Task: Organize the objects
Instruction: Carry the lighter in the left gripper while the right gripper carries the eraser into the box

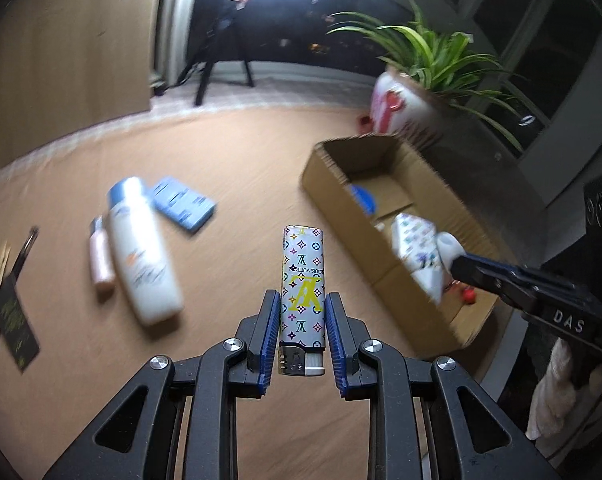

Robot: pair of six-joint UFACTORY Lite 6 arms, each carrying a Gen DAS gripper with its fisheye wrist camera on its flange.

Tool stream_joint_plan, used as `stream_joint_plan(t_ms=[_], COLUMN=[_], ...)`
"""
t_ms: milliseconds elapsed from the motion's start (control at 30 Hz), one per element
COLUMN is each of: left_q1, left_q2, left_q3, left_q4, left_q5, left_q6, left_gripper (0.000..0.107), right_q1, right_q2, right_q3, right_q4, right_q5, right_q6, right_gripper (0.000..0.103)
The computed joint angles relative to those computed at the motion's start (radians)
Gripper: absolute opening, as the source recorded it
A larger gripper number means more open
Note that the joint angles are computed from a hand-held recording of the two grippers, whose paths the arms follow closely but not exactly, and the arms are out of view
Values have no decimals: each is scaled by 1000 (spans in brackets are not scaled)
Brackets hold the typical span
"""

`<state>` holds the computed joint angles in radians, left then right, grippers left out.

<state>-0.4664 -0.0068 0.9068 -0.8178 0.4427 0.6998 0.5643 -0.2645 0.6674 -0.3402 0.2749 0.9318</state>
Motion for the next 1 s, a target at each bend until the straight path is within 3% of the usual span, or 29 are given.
stream_joint_plan(t_ms=[267,600,700,733,767,800,833,1000], left_q1=[-179,-299,-311,-313,-315,-316,-314,-283], left_q2=[246,538,582,592,597,589,574,508], left_q3=[314,652,708,724,732,721,703,622], left_q4=[139,354,392,390,413,427,423,421], left_q5=[-50,-45,-33,-27,-33,-45,-63,-82], left_q6=[-189,-447,-487,-486,-512,-528,-524,-508], left_gripper=[25,25,25,29,37,56,63,63], right_q1=[-217,-318,-320,-316,-310,-298,-289,-267], right_q2=[-142,-101,-79,-68,-61,-61,-63,-55], right_q3=[-111,-112,-103,-97,-94,-95,-99,-96], right_q4=[241,390,328,305,276,206,140,114], right_q5=[17,-18,-23,-18,-12,-7,-10,-11], right_q6=[-329,-550,-500,-485,-456,-385,-317,-272], right_gripper=[6,7,14,27,37,54,59,60])
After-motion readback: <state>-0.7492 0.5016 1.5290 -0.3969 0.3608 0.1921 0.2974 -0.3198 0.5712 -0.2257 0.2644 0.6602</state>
